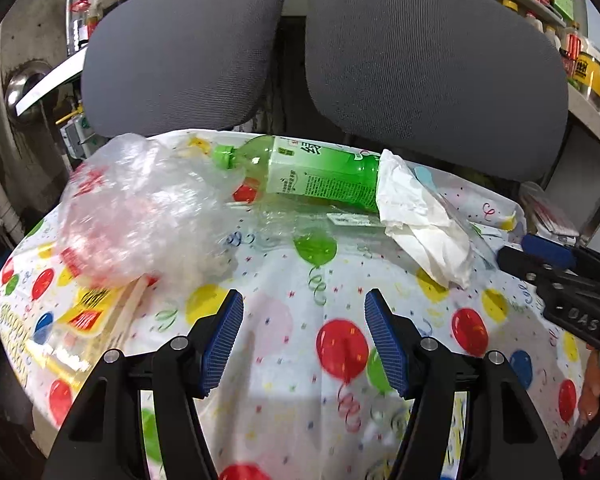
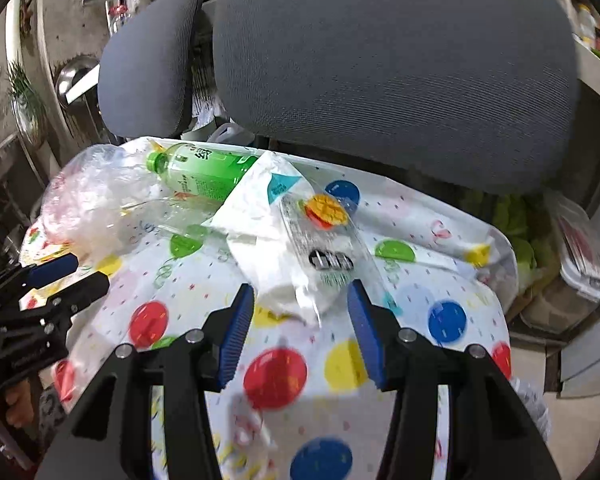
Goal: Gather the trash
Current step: 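Grasp the thin blue plastic stick with the right tool while the left tool grasps the white tissue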
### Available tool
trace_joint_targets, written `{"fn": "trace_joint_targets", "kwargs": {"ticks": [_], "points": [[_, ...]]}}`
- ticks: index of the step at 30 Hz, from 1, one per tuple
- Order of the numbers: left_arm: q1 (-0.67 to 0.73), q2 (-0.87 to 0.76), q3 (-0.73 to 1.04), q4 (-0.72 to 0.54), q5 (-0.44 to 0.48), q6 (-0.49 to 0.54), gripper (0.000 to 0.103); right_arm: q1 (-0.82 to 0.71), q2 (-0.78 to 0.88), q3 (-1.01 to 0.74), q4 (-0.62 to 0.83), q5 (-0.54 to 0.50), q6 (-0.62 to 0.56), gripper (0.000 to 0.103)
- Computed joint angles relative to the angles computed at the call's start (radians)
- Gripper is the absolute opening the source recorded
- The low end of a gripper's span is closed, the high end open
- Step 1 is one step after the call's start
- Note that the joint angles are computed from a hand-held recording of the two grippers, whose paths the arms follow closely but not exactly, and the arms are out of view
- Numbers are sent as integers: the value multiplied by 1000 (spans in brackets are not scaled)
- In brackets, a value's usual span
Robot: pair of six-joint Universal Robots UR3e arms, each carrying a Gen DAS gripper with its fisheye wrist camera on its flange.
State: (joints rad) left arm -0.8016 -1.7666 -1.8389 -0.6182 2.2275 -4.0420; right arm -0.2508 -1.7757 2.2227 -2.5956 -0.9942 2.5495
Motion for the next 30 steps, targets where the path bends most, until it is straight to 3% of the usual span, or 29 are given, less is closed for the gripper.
{"fn": "trace_joint_targets", "kwargs": {"ticks": [6, 10, 11, 13, 17, 24, 28, 30], "points": [[80, -67, 15, 108, -38, 93, 64, 145, 238, -117, -188, -124, 104, 48], [119, -93, 16, 149, -69, 119, 64, 189, 312, -150, -260, -188, 145, 47], [126, -94, 10, 161, -78, 122, 64, 192, 316, -145, -275, -196, 148, 45], [130, -92, 2, 172, -90, 124, 64, 187, 306, -126, -293, -197, 148, 30], [117, -90, 2, 178, -95, 128, 64, 149, 231, -68, -293, -159, 126, 19], [53, -124, 87, 149, -103, 152, 64, -31, -59, 59, -89, -12, 0, 2], [43, -179, 167, 143, -133, 166, 64, -199, -250, 100, 103, 91, -99, 2], [45, -214, 213, 148, -154, 166, 70, -296, -335, 111, 201, 141, -161, 2]]}}
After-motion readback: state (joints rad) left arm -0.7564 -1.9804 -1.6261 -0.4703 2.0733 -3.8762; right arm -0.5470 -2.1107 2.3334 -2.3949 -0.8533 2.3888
